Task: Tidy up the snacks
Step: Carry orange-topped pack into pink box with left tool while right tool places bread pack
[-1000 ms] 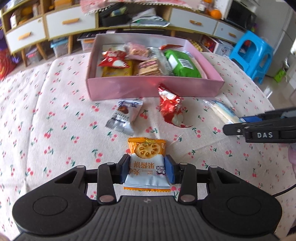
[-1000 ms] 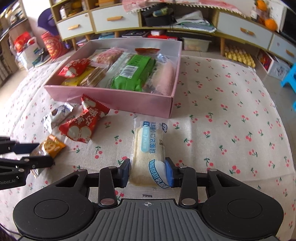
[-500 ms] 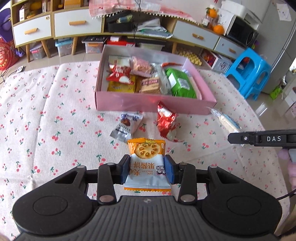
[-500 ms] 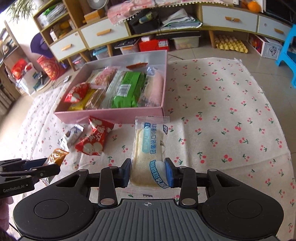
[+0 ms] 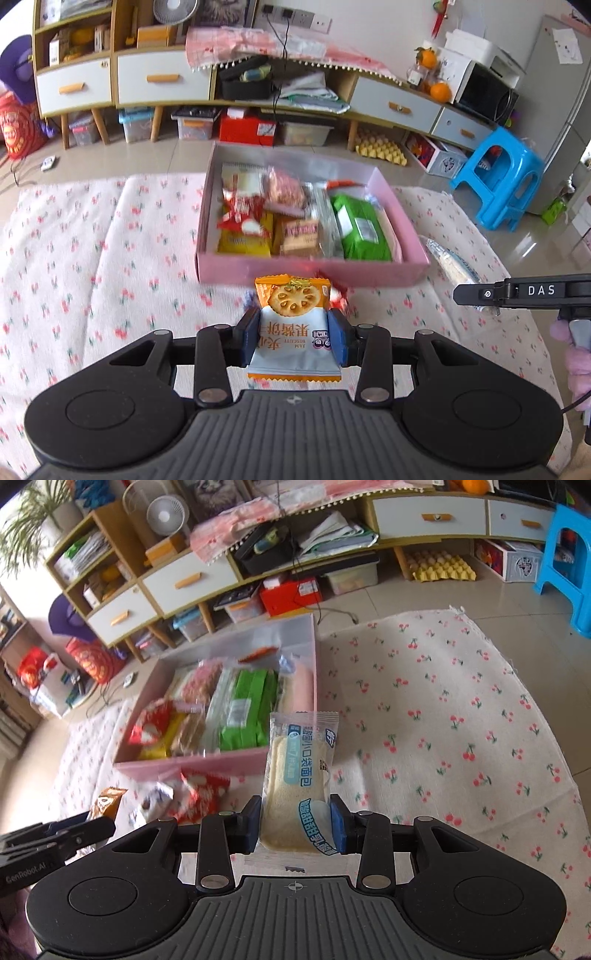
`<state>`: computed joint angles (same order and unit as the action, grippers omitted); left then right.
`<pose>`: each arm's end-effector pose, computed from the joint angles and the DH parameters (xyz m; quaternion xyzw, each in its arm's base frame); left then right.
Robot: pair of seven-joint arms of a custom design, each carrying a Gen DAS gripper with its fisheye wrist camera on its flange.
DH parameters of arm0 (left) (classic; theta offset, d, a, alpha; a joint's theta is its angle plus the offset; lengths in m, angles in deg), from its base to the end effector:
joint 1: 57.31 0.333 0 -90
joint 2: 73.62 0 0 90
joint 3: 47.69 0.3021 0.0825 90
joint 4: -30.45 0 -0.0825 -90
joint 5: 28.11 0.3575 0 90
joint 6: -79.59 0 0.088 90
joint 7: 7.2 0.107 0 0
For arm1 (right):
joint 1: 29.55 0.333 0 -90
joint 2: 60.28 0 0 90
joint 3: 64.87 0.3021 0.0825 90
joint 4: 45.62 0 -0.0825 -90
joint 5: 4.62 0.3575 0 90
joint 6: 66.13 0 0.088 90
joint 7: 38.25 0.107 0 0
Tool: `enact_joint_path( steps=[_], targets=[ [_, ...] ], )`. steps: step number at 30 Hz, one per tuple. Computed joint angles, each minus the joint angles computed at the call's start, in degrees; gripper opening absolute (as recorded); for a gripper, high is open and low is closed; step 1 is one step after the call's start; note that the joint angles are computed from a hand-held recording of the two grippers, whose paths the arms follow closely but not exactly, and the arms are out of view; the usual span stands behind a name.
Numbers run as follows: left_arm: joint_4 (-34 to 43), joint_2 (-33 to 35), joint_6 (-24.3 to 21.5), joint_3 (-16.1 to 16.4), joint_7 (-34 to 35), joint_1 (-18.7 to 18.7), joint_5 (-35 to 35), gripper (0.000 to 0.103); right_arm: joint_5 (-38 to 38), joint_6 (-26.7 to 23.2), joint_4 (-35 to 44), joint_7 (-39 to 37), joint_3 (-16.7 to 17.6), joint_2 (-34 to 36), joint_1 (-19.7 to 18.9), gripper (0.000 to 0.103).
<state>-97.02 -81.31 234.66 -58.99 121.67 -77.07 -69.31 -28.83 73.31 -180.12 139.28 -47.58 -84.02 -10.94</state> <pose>0.4576 -0.2527 0.4927 -0.4085 0.8368 -0.3582 0.0673 0.3574 0.2736 0.5329 -0.4261 0.8459 -0.1558 0.2804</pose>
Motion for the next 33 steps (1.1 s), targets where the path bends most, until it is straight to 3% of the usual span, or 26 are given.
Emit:
enact_joint_path(
  steps=[15,21,26,33],
  targets=[
    [12.21,12.26,8.03,-4.61,-3.34,2.1,6.09,0.037,-8.3,8.72,4.08,4.86,-3.29,8.08,-5.69,0.036],
    [16.18,17.2,10.02,-5.57,-11.62,2.52,14.78,0.037,-11.61,12.21,6.08,6.19,-5.15,11.83,-6.49,0.036],
    [18.36,20.08,10.64,-5.53,-18.57,2.86,21.66,0.037,-13.02,12.34,8.68,6.52,-6.72,15.0,-6.08,0.036],
    [20.71,22.59,10.32,-6.37,-22.96,4.29,25.99,0.037,-14.8,13.55,10.72,6.77,-8.72,17.87,-5.08,0.036]
  ],
)
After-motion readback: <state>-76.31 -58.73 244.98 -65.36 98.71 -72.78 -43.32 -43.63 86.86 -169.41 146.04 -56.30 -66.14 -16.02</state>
